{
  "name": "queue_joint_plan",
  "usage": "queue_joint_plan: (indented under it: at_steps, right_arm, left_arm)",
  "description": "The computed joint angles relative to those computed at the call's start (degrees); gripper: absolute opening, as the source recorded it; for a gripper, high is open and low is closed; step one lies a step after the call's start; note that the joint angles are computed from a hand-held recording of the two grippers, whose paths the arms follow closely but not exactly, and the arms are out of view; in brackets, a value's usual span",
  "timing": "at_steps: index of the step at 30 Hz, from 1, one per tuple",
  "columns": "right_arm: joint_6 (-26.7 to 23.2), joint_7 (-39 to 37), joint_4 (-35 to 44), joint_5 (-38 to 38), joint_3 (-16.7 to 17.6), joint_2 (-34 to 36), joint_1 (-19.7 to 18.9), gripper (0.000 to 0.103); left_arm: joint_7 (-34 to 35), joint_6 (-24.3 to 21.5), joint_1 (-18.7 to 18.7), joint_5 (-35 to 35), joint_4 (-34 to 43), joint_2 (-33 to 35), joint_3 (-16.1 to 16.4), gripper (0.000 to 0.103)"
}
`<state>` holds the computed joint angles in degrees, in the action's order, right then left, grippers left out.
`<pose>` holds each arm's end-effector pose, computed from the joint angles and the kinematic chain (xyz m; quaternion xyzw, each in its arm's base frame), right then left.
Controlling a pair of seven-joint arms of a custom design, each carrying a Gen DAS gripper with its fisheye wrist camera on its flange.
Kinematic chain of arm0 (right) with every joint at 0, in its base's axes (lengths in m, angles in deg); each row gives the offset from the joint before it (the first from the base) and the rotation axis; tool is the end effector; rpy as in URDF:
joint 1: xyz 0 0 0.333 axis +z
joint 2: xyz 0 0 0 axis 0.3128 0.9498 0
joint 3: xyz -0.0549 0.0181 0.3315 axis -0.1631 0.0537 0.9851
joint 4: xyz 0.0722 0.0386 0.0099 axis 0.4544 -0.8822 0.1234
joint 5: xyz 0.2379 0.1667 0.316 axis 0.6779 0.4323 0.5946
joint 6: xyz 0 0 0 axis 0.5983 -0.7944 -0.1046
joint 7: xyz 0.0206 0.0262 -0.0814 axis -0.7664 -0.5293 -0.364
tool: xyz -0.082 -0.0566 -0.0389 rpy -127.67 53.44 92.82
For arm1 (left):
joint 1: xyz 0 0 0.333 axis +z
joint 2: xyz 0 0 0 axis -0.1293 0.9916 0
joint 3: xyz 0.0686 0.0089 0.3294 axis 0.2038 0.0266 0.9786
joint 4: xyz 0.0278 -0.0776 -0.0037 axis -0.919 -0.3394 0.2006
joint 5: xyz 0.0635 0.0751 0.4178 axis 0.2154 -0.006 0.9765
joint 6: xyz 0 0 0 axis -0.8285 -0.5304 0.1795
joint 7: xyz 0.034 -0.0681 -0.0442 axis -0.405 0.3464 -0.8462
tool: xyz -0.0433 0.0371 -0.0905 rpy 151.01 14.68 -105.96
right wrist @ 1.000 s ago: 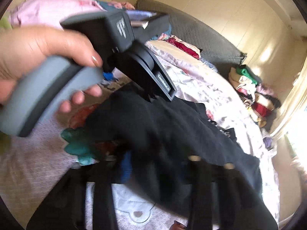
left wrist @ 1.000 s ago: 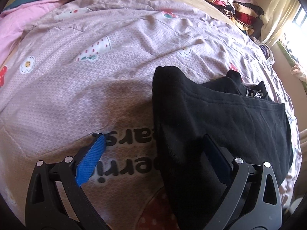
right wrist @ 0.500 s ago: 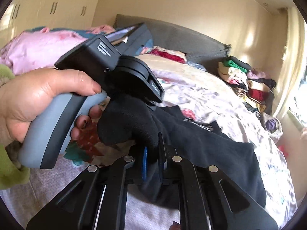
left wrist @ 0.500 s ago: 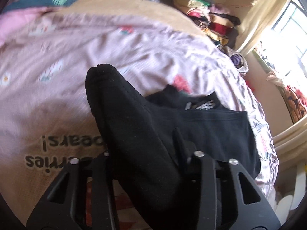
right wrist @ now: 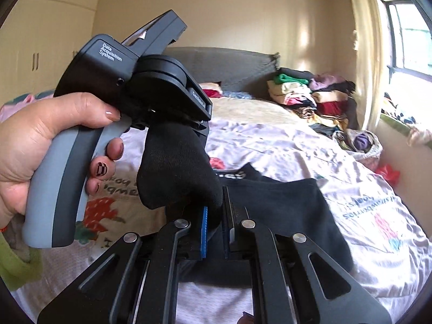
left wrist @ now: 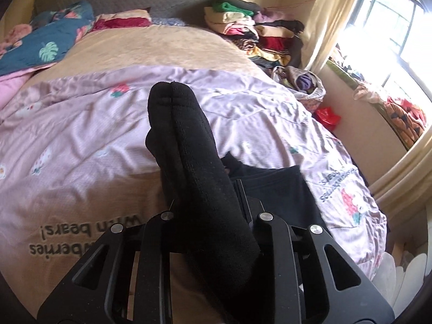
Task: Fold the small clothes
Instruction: 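Lift the gripped shirt edge with the left tool and fold it over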
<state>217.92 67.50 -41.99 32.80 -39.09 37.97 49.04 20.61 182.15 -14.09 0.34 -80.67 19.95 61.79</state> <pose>0.6238 0.3469 0.3986 -0.7040 0.4606 -0.3265 0.4309 0.7553 -0.2641 0.4727 -0.6587 0.6466 -0.3546 0.1489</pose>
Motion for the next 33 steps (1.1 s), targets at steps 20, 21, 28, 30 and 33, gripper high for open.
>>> queue_joint_plan:
  at_steps: [20, 21, 28, 30, 33]
  right_arm:
    - [-2.7, 8.9, -6.1, -1.0, -0.8, -4.2, -4.2, 0.007]
    - [-3.1, 9.3, -6.1, -0.8, -0.8, -4.3, -4.3, 0.007]
    - [-5.1, 18.0, -8.8, -7.2, 4.6, -5.1, -11.5, 0.007]
    - [-6.4, 20.4, -9.2, -8.8, 5.6, -5.2, -13.3, 0.007]
    - [-8.0, 23.6, -9.3, -10.1, 6.9, -5.1, -15.3, 0.007]
  left_arm:
    - [0.2, -5.6, -5.1, -1.1, 12.2, 8.3, -1.0, 0.017]
    - [0.3, -6.1, -5.5, -1.1, 13.1, 8.9, -0.9, 0.017]
    - [1.5, -10.0, -7.8, -1.5, 19.4, 12.9, -0.6, 0.019]
    - [1.9, -11.3, -8.5, -1.6, 21.5, 14.3, -0.3, 0.020]
    - [2.8, -14.0, -9.7, -2.0, 26.0, 17.2, -0.1, 0.021]
